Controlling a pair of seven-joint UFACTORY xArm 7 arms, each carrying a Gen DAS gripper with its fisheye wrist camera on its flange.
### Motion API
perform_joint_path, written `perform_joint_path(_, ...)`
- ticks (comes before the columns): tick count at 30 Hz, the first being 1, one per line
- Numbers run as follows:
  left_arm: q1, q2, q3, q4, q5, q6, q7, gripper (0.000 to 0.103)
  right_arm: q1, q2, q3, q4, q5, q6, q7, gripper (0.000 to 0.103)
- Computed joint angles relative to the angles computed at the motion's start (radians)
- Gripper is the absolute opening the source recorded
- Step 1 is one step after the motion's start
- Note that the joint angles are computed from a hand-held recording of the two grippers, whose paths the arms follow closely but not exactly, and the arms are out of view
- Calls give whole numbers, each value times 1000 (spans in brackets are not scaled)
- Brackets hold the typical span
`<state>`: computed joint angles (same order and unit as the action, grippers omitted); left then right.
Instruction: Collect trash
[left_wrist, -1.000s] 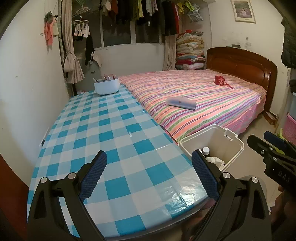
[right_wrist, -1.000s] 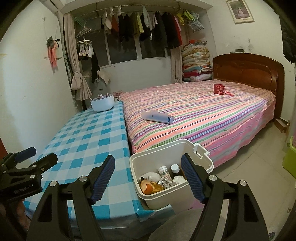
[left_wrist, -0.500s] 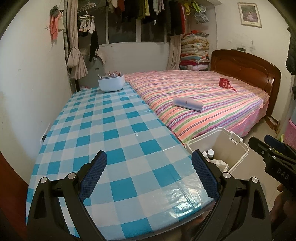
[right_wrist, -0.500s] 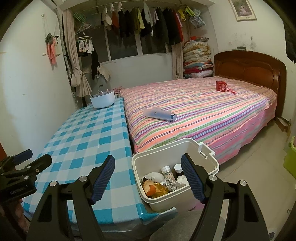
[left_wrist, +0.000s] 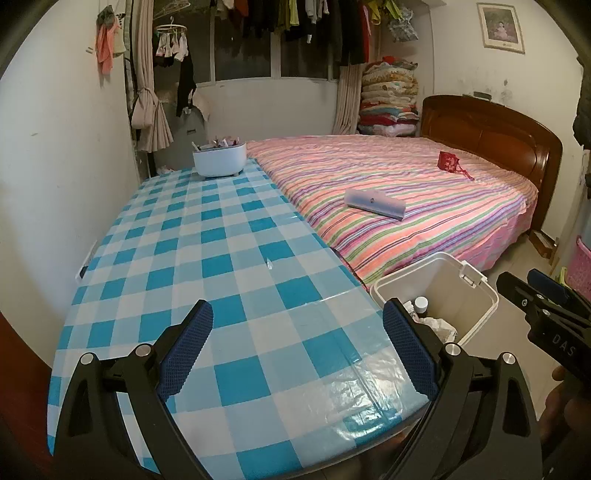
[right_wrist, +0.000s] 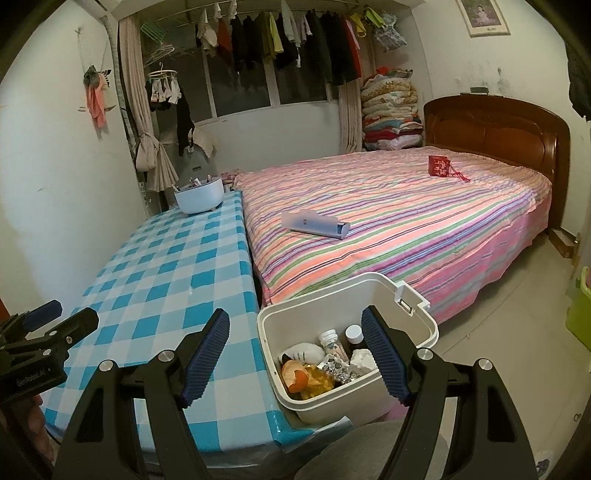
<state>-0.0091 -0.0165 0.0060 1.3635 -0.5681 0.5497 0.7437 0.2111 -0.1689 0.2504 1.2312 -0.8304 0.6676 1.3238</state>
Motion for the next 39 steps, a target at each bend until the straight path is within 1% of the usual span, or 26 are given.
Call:
perform_joint_path(7,-2,16,-9,13,44,4,-44,92,-13,-3,-18,-20,27,-46,-21,72)
perform_joint_path(16,-15,26,-23,20,88,0,-70,92,-33,11,-29,-34,34,-102,-24,72)
perform_joint_path(25,-23,44,-33,36,141,2,-114,92,-35,20,-33,-28,36,-109,-24,72)
perform_joint_path(30,-23,46,-34,39,147,2,-116,92,-37,36,-48,-17,52,-129,-48,72)
perform_joint_path(39,-22,54,-38,44,169,-4,-129,92,-34,55,-61,-6,58,-144,-59,72)
